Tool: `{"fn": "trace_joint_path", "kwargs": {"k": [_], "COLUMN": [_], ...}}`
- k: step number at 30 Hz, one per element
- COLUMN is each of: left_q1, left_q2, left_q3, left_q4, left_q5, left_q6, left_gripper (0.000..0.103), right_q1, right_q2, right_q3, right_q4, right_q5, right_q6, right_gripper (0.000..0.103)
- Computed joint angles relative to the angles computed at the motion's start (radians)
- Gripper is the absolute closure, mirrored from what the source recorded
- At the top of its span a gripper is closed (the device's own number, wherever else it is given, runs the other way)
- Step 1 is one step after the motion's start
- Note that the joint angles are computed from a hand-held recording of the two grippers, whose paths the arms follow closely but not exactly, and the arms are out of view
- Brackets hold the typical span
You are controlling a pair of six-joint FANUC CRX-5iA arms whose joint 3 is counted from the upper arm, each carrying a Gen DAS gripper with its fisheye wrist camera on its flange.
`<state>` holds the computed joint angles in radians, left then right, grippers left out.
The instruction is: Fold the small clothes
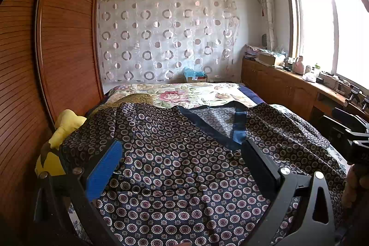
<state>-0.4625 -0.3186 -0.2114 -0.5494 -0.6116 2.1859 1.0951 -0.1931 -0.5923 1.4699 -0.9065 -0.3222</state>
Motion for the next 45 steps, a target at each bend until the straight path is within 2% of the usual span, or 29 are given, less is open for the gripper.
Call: {"fn": "trace_joint_path", "kwargs": {"k": [45], "left_q1": [-0.015], "left_q2": [0.0], "left_q3": [0.018], "left_q4": [-0.01], "left_q5": [-0.018], "left_q6": [0.008], "left_gripper": [0.0], "right_q1": [0.003], "right_q2": [0.002], "right_q3": [0.001], "right_q4": [0.011], "right_q5": [-0.01], "right_q6": [-0.007], "right_gripper": [0.0]}}
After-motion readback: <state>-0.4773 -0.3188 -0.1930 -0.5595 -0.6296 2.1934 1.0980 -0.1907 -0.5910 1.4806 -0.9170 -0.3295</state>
